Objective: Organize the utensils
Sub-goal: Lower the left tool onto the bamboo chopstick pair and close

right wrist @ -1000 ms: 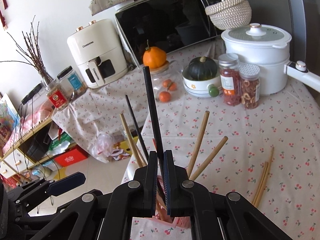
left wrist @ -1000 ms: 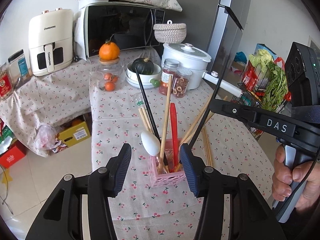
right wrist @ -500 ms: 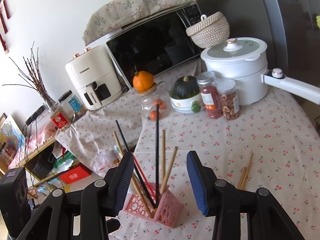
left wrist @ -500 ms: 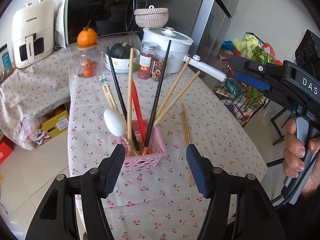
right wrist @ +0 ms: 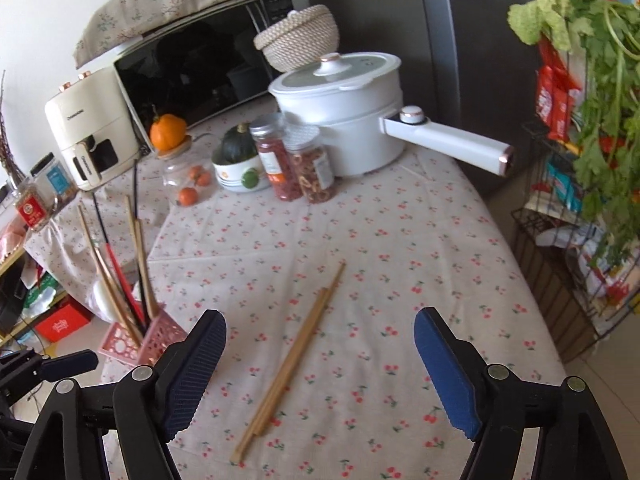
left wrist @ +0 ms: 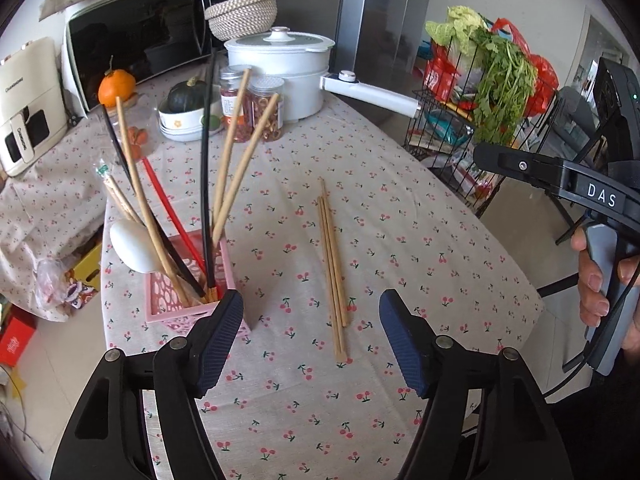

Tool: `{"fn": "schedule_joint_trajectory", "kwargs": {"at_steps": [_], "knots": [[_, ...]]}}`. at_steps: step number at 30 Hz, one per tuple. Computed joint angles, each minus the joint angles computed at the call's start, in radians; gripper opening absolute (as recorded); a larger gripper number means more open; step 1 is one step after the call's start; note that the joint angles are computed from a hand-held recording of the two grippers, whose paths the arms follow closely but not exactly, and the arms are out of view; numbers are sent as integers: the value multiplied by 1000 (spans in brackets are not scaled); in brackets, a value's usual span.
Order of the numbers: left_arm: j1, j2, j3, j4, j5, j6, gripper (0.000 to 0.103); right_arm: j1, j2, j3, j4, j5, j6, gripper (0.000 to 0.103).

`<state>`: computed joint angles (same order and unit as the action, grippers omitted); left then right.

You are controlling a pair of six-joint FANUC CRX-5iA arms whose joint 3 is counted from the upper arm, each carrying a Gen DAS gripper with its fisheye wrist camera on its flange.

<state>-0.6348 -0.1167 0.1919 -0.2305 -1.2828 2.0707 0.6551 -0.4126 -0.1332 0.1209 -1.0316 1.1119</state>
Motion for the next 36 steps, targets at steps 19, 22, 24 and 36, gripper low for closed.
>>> {"fn": "schedule_joint_trajectory", "kwargs": {"at_steps": [19,22,24,36], "knots": [[62,485,364,22,-69,116,12,-196,134,53,-67,-149,58,83],[86,517,387,41,-84,132,7,-211,144,60,-77,-155,64,83],[94,532,398,45,-98,133,6,-217,147,63,-83,-157,67,83],[117,533,359,73,-78,113,7,-202,152,63,-72,-166,71,83]]}}
